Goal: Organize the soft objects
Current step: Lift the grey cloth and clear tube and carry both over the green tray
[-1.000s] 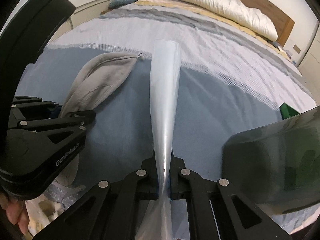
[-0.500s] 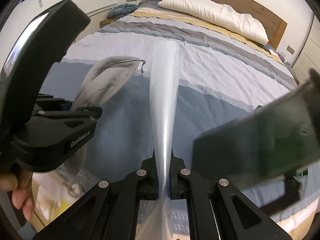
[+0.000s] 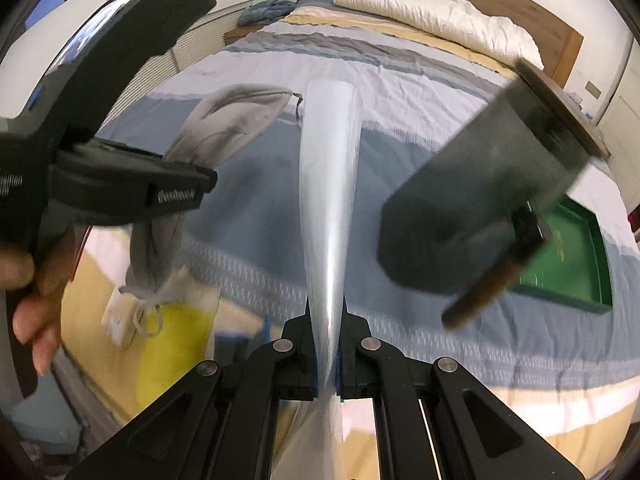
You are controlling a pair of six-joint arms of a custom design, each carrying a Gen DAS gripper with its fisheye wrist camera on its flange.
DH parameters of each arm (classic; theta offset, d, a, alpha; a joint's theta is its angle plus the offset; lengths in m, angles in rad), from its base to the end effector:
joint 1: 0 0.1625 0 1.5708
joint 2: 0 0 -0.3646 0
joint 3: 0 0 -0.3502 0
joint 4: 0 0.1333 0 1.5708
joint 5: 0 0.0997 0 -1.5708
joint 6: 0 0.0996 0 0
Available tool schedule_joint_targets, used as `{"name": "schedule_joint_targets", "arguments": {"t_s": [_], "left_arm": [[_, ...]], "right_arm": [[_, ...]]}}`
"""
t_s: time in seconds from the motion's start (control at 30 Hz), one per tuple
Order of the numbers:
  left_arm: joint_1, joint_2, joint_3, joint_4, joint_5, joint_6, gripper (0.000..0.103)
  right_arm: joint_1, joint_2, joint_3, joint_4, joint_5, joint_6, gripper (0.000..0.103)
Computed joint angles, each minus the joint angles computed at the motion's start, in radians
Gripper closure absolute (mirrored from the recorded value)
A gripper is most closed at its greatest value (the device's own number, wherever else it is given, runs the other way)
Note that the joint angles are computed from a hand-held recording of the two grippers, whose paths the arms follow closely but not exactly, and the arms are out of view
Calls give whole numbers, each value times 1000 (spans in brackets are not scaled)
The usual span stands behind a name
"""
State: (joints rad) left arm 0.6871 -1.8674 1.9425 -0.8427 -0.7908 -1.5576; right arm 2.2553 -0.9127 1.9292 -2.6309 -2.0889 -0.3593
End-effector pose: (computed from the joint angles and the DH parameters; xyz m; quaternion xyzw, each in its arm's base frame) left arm -0.0727 -0.3227 0.3640 -0.1412 0.8526 -0.2047 0.4596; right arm 0.3880 -0.3426 0.0711 0.4769 -0.8405 0.0623 0.2493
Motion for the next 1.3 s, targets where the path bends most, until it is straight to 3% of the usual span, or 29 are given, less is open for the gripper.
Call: {"name": "schedule_joint_targets", "arguments": {"t_s": [0.27,0.4,0.73,0.97,1.3], "left_arm": [[-135,24,46,-1,-154,-67,90],[-173,57,59,-45,-223,-46,89],[-251,176,118,-266,-379,122,89],[-246,307,118,-476,-369,264,89],[-209,523,6,-677,-254,465,89]], "right_arm": [[-23,-277,152,202,-8,-4,99],[-43,-392,194,311,-20,3,99],[-96,-502,174,496,-83,52,99],[-141,-592,162,576,-159,103,99],[-213,-648,115,566,-295,83,99]]}}
